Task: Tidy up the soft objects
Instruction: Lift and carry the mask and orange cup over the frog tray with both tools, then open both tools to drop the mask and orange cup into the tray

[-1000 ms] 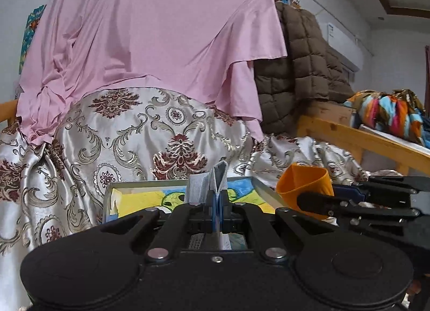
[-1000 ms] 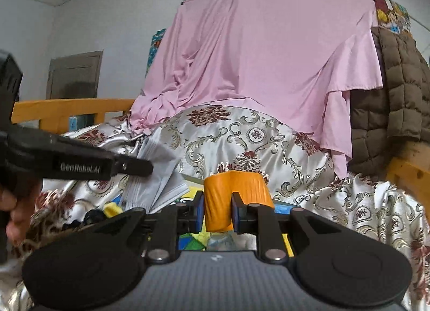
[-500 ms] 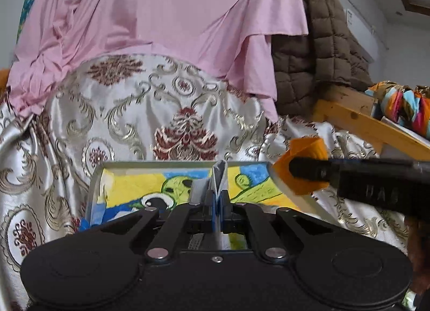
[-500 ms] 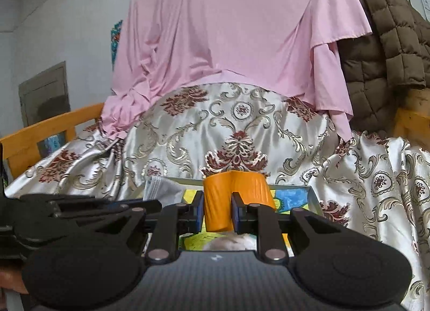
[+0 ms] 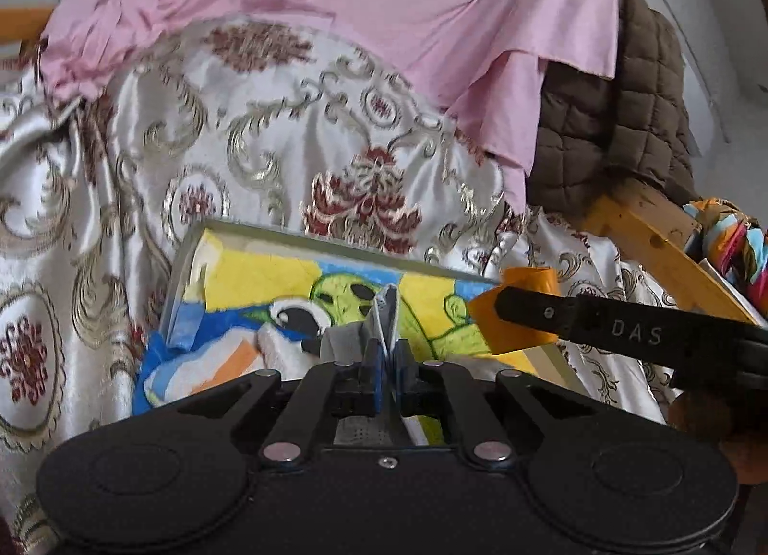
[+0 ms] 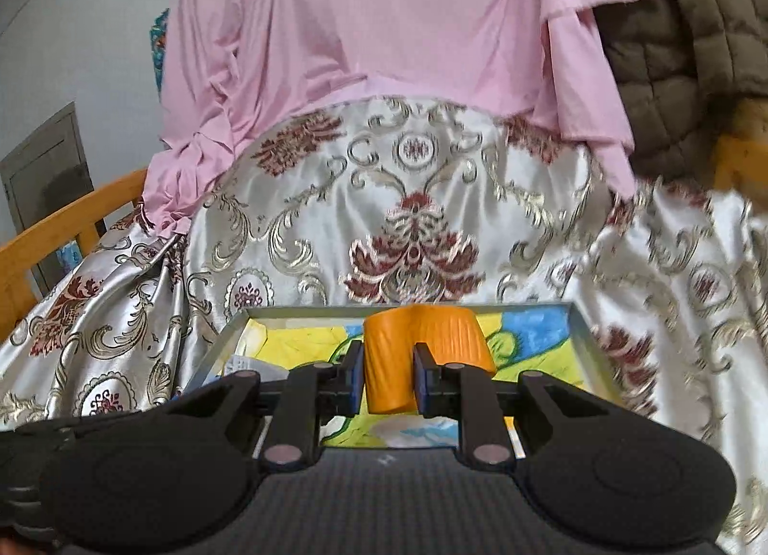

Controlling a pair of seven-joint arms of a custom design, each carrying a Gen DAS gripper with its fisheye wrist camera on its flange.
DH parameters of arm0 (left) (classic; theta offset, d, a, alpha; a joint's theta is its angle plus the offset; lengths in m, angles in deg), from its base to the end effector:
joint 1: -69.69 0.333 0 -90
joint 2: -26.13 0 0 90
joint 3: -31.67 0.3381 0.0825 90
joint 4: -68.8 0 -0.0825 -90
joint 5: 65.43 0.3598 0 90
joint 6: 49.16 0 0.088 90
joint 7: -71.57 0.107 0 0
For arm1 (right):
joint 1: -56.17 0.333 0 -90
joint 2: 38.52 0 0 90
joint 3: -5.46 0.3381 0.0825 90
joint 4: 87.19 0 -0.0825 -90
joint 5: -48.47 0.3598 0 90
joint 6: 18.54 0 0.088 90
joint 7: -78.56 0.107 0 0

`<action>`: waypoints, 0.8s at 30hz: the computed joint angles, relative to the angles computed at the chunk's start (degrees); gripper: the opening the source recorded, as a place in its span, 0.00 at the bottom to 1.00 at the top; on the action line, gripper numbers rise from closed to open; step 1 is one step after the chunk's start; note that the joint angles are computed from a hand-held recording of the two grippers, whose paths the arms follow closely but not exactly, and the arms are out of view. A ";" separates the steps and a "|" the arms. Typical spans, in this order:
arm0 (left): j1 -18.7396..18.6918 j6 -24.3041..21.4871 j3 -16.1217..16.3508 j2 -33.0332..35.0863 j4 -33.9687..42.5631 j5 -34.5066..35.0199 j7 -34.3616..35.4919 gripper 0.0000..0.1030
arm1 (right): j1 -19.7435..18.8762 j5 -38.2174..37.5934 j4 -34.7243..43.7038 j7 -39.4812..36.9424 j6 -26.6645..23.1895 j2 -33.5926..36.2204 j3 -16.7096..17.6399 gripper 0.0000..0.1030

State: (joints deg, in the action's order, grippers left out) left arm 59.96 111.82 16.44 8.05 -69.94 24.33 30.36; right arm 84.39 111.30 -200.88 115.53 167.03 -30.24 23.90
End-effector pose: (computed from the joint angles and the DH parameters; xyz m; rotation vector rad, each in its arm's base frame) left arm 0.3747 -0.2362 0.4924 -1.9416 1.2269 -1.1746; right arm 0.4721 0.3579 0.5214 -1.8431 1.0145 -0.4007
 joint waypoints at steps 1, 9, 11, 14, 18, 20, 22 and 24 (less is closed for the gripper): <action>0.08 0.56 0.24 0.10 -0.06 0.42 -0.75 0.05 | 0.36 -0.74 0.09 1.55 -1.08 0.18 -0.66 0.23; 0.25 1.77 0.74 0.74 -0.46 0.18 -1.26 0.08 | 0.21 1.82 0.33 -0.24 -7.04 0.28 -1.51 0.25; 0.26 2.19 0.92 0.88 -0.53 -0.95 -0.28 0.11 | 0.66 1.79 0.00 -0.57 -7.55 0.12 -2.04 0.26; 0.65 4.37 1.42 1.37 -0.47 -2.36 -0.03 0.13 | 1.57 -0.37 -0.64 1.71 -7.84 -0.02 -3.23 0.32; 1.09 4.51 1.01 1.31 -0.53 -3.62 1.05 0.18 | 2.11 -3.92 -1.46 5.61 -7.47 -0.19 -4.08 0.39; 1.26 4.28 0.72 1.05 -0.62 -4.09 0.93 0.21 | 1.89 -4.29 -1.63 6.06 -7.68 -0.44 -4.00 0.41; 1.20 4.08 0.61 0.70 -0.77 -6.02 2.35 0.26 | 1.42 -3.42 -1.52 5.41 -8.26 -0.74 -3.69 0.43; 1.07 3.49 0.30 0.07 -0.97 -8.48 4.96 0.30 | 1.51 -3.97 -1.75 5.92 -8.65 -1.21 -3.99 0.47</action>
State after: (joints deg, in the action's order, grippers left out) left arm 61.03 115.31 16.73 8.12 -70.91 15.85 35.32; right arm 85.91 107.34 -202.62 121.45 158.38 -31.45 19.91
